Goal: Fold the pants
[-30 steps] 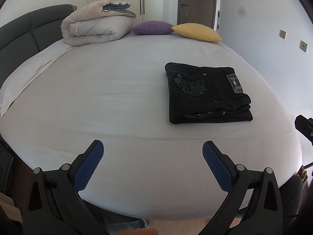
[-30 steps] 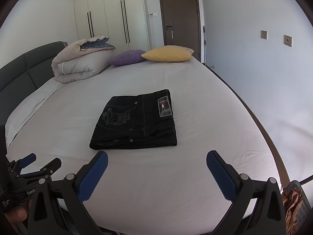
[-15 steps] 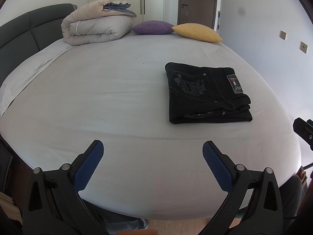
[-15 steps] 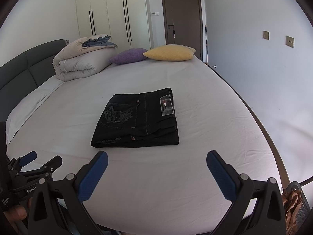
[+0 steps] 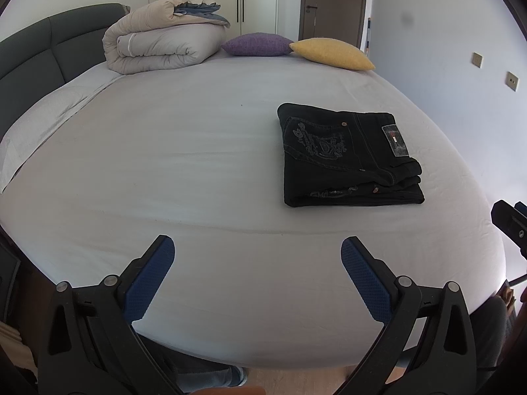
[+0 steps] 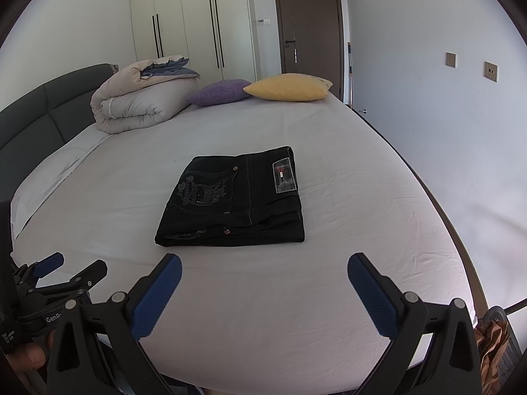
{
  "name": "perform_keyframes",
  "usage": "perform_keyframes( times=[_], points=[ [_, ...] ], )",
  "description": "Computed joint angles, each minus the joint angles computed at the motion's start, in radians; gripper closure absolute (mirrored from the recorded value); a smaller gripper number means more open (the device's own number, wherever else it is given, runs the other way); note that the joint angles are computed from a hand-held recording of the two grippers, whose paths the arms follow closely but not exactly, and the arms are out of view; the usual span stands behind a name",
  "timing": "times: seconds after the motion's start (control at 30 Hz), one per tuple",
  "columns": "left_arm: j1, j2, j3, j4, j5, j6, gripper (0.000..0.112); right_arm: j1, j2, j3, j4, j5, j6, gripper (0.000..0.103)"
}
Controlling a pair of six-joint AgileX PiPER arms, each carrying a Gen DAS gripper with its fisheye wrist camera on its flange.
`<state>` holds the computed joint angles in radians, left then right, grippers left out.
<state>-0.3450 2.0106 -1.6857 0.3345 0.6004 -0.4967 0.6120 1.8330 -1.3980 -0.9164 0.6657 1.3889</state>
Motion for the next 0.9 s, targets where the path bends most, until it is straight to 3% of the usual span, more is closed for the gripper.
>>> perform_keyframes(
  times=[0.9],
  points=[
    [0.000,0.002,0.020,-0.008,-0.011,0.002,0.009,0.003,0.002,0.008,0.001,-0.007,0.004,0.000]
  ],
)
